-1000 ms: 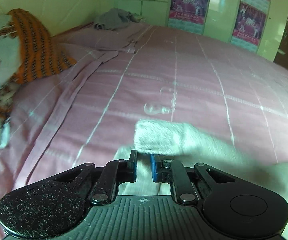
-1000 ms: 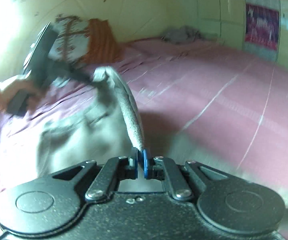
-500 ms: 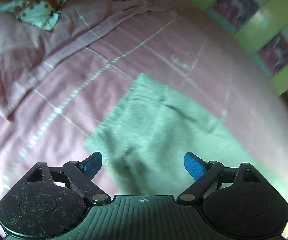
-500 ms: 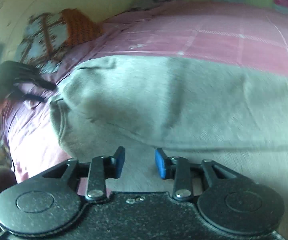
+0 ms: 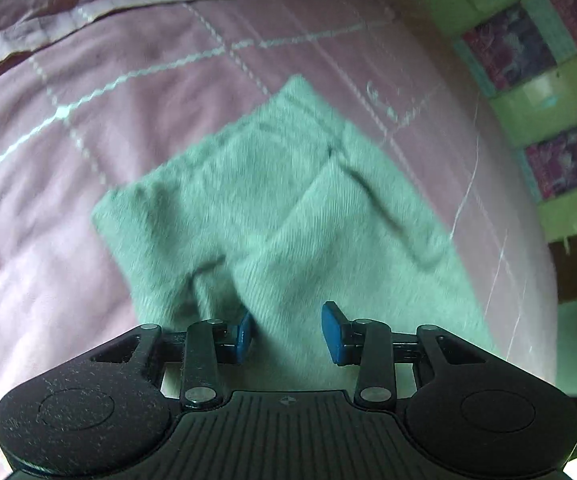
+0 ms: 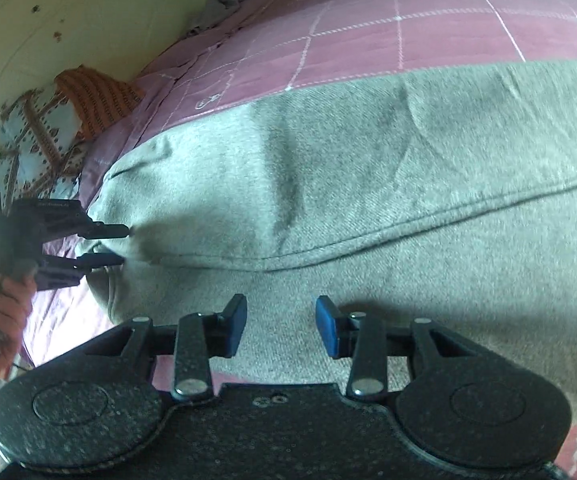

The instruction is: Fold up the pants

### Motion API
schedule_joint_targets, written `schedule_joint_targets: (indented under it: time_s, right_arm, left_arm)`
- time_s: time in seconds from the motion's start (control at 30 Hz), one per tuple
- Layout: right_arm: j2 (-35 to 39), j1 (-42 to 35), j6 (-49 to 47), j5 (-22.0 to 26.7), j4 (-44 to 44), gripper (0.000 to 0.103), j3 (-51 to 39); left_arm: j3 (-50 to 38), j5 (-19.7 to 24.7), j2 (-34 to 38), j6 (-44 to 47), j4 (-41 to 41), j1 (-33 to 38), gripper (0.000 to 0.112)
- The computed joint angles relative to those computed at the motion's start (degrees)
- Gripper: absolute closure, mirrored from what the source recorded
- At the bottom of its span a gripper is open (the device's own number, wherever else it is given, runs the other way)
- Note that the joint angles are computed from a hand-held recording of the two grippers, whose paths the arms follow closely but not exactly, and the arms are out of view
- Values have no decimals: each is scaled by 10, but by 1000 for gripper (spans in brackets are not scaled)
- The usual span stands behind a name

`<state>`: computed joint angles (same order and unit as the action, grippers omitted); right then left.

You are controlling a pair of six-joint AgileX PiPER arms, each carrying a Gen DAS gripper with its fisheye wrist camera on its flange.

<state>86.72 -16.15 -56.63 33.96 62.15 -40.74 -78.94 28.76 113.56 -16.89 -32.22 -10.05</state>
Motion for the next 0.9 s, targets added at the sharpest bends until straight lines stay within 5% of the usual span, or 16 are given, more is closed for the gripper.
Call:
schedule_joint_targets:
  time_s: [0.1,0.23,0.37,0.43,0.5,0.67,0.77,0.9]
  right_arm:
    - [25,-9,42,11,6,64,-22]
    - [91,-53,38,26,174,66,-25]
    - [131,-62,-11,17,324,98,-4]
    - [106,-52,-58,6,355,98,14]
    - [42,-40,-103,-2,332,98,34]
    - [-63,-81,-66,89,186,98,69]
    - [-51,-41,-73,46,156,98,98]
    - [-7,5,-127,-18,200,98,122]
  left_arm:
    - [-1,-12,-6,-26,25,-7,95]
    - [17,-17,-32,-4,19,-6,97]
    - [12,-8,-42,9,32,-2,99]
    - [16,-4,-63,39,24,3,100]
    - [19,8,-87,63,29,11,100]
    - [87,23,-147,143,-15,55,100]
    - [119,-2,-123,77,82,32,100]
    - [151,-31,-130,62,78,25,100]
